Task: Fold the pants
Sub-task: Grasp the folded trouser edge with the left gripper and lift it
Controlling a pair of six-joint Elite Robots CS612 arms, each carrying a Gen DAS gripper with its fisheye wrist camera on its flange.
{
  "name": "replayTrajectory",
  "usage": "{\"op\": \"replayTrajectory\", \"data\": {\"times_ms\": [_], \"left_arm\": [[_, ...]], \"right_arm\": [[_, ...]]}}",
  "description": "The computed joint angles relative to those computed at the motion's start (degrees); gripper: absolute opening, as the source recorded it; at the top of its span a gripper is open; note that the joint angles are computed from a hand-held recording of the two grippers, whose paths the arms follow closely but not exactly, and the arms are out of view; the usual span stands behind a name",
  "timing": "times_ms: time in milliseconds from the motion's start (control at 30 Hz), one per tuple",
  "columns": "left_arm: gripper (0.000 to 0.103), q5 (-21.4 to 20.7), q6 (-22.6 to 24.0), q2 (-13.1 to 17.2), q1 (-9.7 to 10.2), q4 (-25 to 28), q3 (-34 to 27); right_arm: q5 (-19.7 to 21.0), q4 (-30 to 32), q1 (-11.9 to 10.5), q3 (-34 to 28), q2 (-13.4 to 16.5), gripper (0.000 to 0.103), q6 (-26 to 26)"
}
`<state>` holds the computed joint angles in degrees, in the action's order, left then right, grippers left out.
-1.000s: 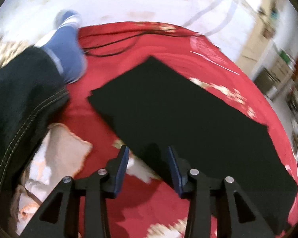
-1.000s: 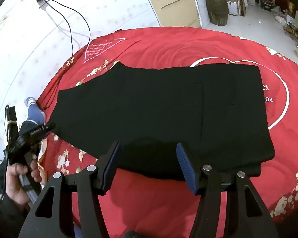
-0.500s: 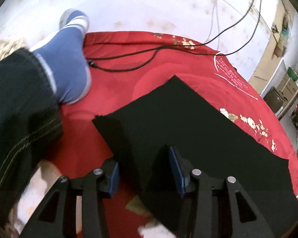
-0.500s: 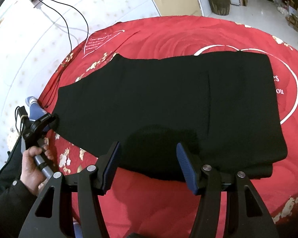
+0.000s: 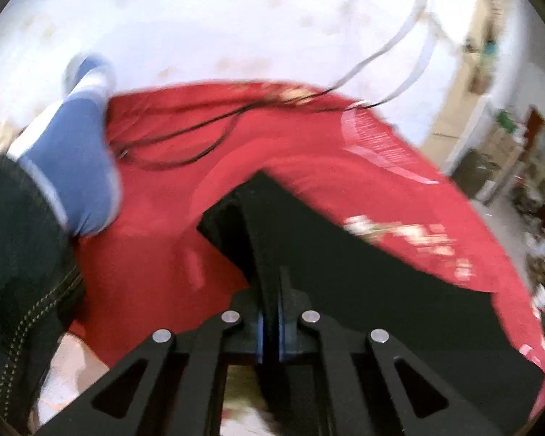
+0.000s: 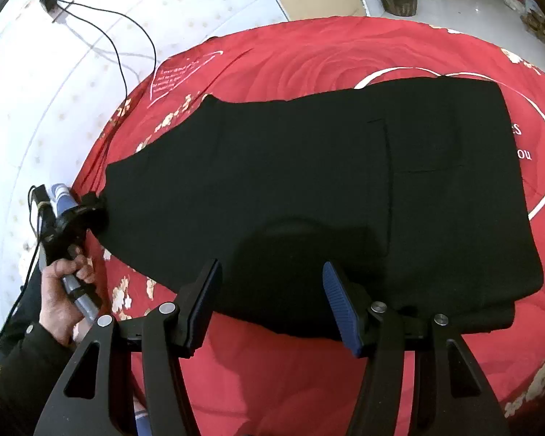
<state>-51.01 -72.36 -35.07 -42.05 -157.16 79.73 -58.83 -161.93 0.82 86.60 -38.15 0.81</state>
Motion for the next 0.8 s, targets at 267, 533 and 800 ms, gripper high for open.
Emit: {"op": "replayTrajectory", "data": {"times_ms": [267,533,800], "left_arm": [[0.006,-7.06,25.52,2.16,-3.32,-16.45,-5.59],[0.006,-23.79,34.14,7.79,-5.1,-10.23,-14.5],[0.018,-31.57,32.12,6.76,-4.64,-10.26,-12.3]], "right_arm": [[2.08,-4.04,-0.89,1.65,-0.65,0.058,2.53],[4.35,-7.37,-2.02,2.71,-0.66,0.058,6.28],[5.92,-5.85,-1.96,1.28,0.48,0.058,7.2]]}}
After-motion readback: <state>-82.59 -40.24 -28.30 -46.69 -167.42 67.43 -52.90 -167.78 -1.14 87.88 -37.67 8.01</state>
